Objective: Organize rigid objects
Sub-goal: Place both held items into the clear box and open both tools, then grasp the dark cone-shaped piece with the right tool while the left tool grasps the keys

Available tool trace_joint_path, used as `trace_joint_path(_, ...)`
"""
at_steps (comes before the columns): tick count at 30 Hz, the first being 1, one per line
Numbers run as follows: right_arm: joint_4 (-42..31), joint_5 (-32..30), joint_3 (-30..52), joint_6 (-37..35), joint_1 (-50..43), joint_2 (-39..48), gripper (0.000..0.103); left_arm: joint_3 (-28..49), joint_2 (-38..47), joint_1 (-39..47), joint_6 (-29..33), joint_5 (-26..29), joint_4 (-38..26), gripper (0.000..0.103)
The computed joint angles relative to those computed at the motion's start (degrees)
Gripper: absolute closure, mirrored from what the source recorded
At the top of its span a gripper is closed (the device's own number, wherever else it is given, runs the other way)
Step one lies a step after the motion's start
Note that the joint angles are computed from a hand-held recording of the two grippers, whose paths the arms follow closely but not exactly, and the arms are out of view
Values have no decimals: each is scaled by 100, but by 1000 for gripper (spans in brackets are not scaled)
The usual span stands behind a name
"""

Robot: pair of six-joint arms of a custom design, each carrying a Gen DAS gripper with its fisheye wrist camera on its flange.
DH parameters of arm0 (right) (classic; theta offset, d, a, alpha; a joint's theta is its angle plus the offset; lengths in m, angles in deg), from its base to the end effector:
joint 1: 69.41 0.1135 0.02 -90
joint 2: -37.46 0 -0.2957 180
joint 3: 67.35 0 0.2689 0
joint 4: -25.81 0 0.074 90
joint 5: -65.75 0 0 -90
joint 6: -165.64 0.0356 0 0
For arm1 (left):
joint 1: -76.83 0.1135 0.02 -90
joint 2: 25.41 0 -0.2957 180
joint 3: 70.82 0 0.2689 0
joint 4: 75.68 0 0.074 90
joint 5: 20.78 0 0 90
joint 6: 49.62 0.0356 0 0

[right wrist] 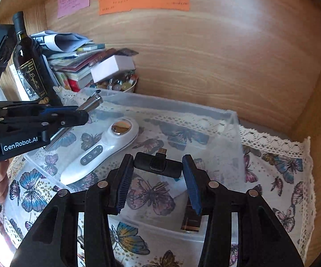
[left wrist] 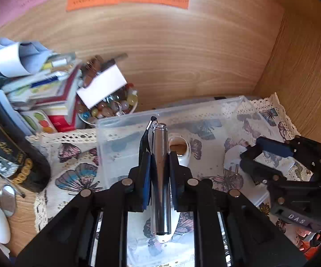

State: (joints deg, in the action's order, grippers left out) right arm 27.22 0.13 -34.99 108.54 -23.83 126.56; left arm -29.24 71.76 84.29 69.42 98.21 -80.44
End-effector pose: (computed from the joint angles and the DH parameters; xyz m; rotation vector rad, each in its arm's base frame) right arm 0.1668 0.1493 0.0968 -0.1048 2.4165 0.0727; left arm 0.2609 0.0168 0.0937 0.6287 2.3955 -0.4018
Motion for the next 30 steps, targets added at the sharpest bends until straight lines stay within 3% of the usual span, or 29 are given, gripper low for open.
trace_joint_path(10,176,-243,54,-25,-42,293,61,152,489,-244,-141,-367,197,88)
trace_joint_path(15,70,-95,61,-12,134,224,60,57,250,-260,-109,-343,108,88)
trace_joint_path(19,-80,149,23,111,323,32,48,-83,-48,-271,-137,-341,99,88)
trace_joint_path(21,-265,323,-7,219,468,-179,47,-167,-245,-239,-86,-309,51,88)
trace_joint_path(24,-538,594,-95,338,627,-575,41,-304,-628,-106,35,-157,-146,77)
trace_joint_path(26,-749,798,-187,443,774,-909,36,-399,-921,26,66,1,-306,60)
trace_joint_path(30,-1339,1217,-349,758,1182,-1582,36,-655,-1631,314,250,236,-654,52)
